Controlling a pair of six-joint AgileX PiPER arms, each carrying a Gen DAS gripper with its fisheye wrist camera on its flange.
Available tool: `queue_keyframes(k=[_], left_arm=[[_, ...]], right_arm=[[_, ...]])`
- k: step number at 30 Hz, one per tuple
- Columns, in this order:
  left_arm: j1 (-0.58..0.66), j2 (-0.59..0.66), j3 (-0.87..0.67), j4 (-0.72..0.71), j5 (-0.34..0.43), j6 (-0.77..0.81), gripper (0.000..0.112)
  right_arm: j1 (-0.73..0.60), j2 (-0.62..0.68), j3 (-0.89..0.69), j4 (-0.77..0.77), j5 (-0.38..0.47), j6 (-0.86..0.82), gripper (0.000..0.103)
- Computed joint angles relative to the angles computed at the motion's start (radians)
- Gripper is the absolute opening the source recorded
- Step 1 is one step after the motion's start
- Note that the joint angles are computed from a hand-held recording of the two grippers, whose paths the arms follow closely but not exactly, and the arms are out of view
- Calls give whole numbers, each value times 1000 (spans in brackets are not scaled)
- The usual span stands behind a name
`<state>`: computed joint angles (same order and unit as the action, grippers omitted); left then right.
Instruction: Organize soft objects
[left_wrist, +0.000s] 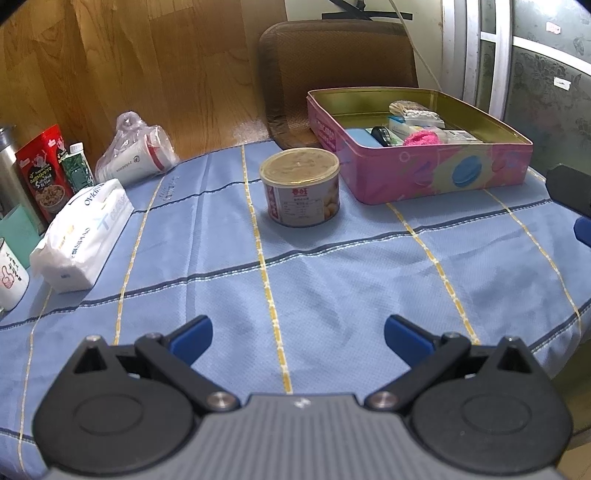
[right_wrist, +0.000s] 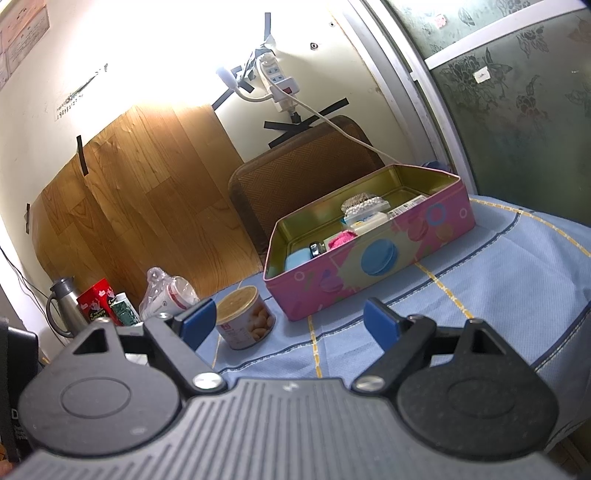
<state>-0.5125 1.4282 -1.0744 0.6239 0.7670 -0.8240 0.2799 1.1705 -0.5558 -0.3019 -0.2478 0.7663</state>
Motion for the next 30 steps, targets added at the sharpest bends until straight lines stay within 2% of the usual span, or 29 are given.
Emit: queue_keyframes(k=[14, 21, 30], left_arm=[[-3, -1, -2, 13, 3, -5, 103], [-6, -3, -7, 25, 4, -3, 103], [-13, -8, -3, 41, 4, -14, 103]], right_arm=[[-17, 0, -1, -70, -6, 65, 89], [-12, -3, -1, -48, -1, 43, 89], [-26, 0, -10, -121, -4, 110, 89]])
